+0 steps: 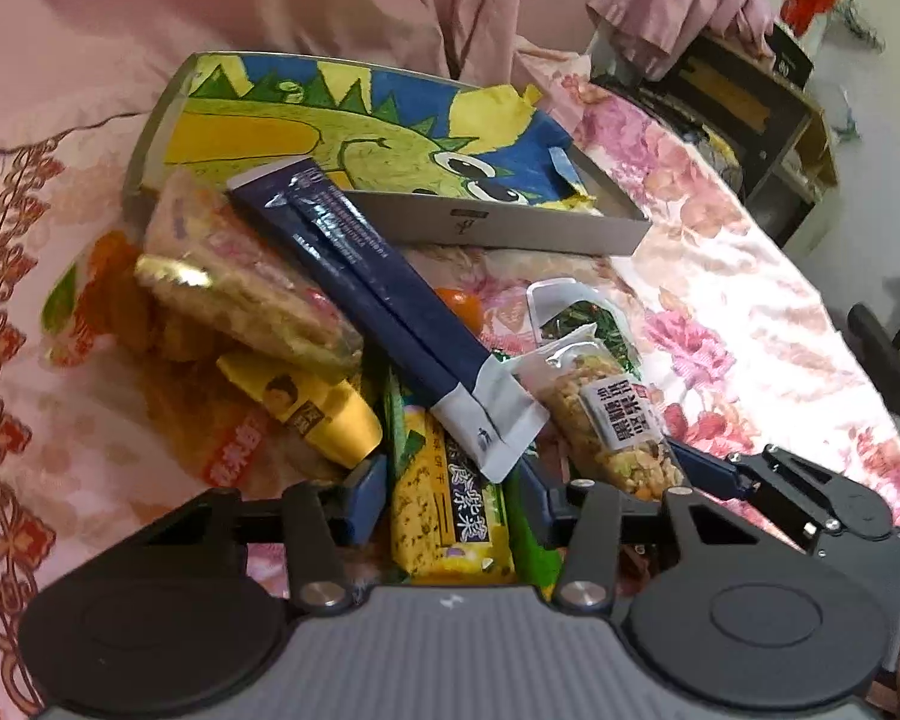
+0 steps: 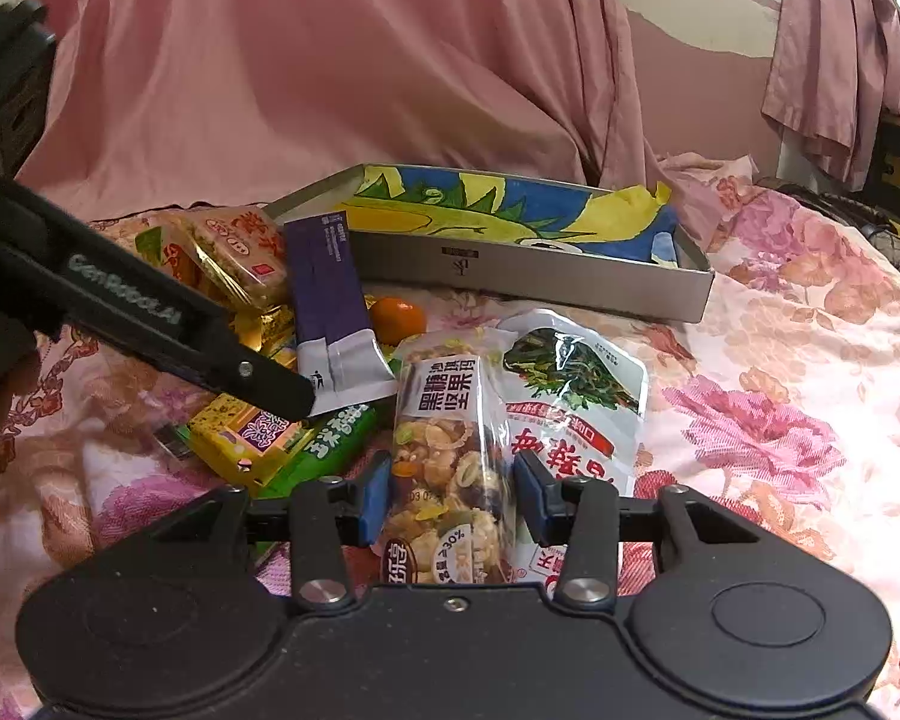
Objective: Organize snacks
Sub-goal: 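Grasp the yellow biscuit packet with the left tool while the right tool holds the nut bar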
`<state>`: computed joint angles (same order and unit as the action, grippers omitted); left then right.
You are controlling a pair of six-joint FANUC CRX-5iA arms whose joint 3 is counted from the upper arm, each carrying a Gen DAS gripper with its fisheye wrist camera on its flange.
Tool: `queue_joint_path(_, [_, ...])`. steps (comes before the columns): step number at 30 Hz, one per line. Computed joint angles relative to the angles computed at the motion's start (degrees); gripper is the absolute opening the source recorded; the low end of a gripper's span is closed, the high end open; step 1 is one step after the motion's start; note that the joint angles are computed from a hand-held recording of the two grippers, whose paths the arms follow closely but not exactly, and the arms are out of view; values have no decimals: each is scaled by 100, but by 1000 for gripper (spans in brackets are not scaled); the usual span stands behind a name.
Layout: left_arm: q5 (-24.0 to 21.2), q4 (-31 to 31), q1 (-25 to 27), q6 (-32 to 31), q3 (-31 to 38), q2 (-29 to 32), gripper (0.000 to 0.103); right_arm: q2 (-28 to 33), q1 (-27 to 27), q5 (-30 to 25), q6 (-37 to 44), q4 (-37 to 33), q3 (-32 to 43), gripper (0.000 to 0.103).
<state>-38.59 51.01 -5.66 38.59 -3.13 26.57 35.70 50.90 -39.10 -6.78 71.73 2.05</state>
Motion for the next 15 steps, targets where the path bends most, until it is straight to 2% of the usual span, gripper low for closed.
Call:
queue_joint_path(3, [126,-419,-88,53,122,-3,54,37,17,-101,141,-45,53,45])
queue_joint_path(5, [155,-673,-146,71,203,-1,62,80,49,-233,306,-91,109,45])
queue_joint_path(9, [213,-940,-227,6,265,-9,70,171,117,-591,583,-390,275,49])
queue_joint_path(15, [-76,-1358,-191,64,506,25,73,56,19,-391,271,-213,56,48])
